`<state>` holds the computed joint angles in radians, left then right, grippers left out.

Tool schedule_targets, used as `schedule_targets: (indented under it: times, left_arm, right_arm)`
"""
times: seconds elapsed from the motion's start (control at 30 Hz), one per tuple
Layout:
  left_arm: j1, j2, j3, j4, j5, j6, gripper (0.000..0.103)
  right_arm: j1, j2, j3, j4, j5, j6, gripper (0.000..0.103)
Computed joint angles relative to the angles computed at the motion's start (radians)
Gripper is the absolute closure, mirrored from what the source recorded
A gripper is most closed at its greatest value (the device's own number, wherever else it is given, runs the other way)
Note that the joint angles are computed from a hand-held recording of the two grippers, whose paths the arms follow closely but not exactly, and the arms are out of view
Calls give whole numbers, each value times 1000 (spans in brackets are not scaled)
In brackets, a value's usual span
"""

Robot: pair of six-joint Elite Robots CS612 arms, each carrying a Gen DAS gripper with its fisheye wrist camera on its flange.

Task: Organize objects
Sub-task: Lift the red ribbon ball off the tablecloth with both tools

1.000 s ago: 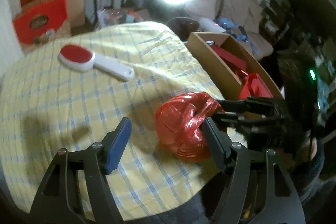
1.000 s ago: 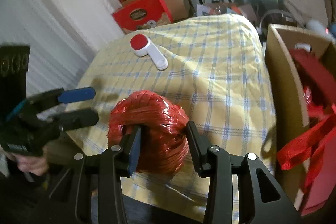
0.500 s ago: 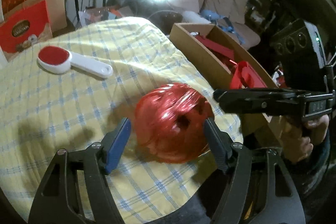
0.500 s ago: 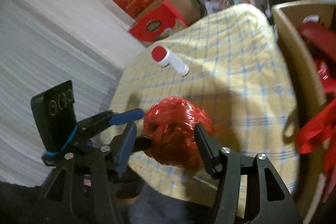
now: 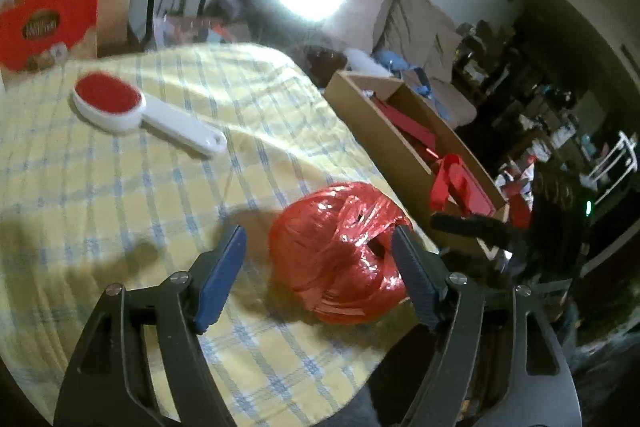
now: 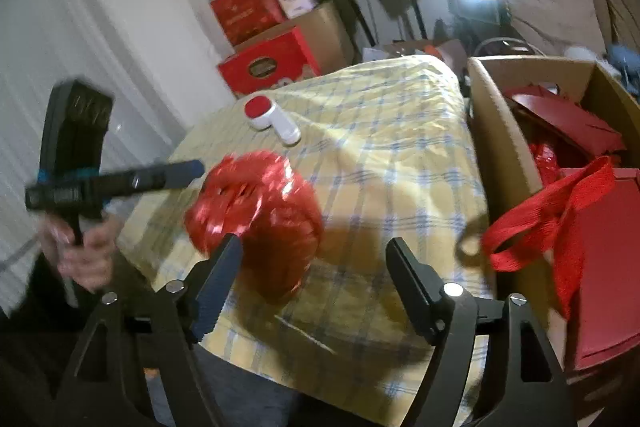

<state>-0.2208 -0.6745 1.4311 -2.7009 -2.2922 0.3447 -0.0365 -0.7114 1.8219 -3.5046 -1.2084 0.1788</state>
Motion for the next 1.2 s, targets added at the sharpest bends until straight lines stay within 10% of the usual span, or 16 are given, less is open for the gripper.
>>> schedule_targets:
  times: [0.3, 0.53, 1.2]
  left_arm:
    - [2, 25, -60, 205, -135, -25, 21]
    - [-34, 8, -43, 224, 14, -7, 21]
    - [-56, -34, 6, 250, 61, 3, 18]
  right_arm:
    - [46, 32, -48, 11, 3, -136, 21]
    - [67, 52, -86, 47, -52, -163, 18]
    - [73, 28, -64, -40, -142, -167, 20]
